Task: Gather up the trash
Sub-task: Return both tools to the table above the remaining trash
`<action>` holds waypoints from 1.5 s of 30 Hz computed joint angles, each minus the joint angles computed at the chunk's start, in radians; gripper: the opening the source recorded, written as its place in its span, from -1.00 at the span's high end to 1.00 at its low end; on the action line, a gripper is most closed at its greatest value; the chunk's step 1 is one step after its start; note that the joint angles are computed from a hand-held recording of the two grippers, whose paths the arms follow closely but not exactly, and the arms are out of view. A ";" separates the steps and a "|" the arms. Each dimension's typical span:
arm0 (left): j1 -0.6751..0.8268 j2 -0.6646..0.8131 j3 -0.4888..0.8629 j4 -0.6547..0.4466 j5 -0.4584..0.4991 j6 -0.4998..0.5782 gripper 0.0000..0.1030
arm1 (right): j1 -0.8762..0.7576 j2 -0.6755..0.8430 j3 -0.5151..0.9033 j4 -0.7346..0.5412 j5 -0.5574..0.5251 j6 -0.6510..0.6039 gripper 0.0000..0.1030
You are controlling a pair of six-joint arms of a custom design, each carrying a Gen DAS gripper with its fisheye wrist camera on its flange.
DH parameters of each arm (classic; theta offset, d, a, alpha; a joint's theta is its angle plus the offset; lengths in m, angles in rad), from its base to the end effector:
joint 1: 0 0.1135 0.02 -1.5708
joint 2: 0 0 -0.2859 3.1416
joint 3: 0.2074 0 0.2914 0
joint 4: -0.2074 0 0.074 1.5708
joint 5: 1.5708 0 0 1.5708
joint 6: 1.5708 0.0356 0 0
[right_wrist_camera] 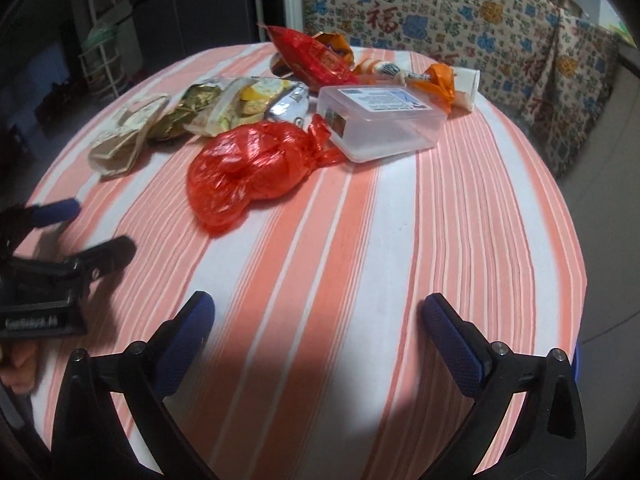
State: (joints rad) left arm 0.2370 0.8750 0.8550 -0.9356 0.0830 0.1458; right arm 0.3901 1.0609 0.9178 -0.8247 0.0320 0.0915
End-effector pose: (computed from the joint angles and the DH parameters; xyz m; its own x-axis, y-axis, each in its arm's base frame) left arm 0.1817 0.0409 0.2978 -0.8126 -0.0473 -0.5808 -0.0701 0.9974 0.0169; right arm 0.2163 0.0877 0.2915 -0.7918 -0.2268 -0.5672 -0.2922 0.9560 0.0256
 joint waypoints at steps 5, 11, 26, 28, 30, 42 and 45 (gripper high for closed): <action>0.005 0.013 -0.002 0.023 0.001 -0.004 -1.00 | -0.028 0.062 0.033 0.054 0.007 -0.008 -0.99; -0.002 0.027 0.004 0.036 -0.010 -0.021 -1.00 | -0.029 0.228 0.141 0.114 0.028 0.022 -0.99; -0.003 0.024 0.001 0.038 -0.010 -0.023 -1.00 | -0.032 0.264 0.165 0.129 0.026 0.022 -0.99; -0.002 0.024 0.001 0.037 -0.009 -0.022 -1.00 | -0.033 0.264 0.165 0.129 0.026 0.021 -0.99; -0.005 0.023 0.001 0.039 -0.014 -0.029 -1.00 | -0.034 0.267 0.168 0.129 0.024 0.018 -0.99; -0.005 0.022 0.000 0.038 -0.015 -0.030 -1.00 | -0.035 0.268 0.169 0.128 0.023 0.018 -0.99; -0.005 0.021 0.000 0.038 -0.015 -0.031 -1.00 | -0.034 0.269 0.170 0.129 0.024 0.018 -0.99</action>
State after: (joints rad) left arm 0.2318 0.8961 0.8549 -0.8975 0.0679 0.1150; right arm 0.3559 1.3299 1.0877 -0.6959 0.0557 0.1099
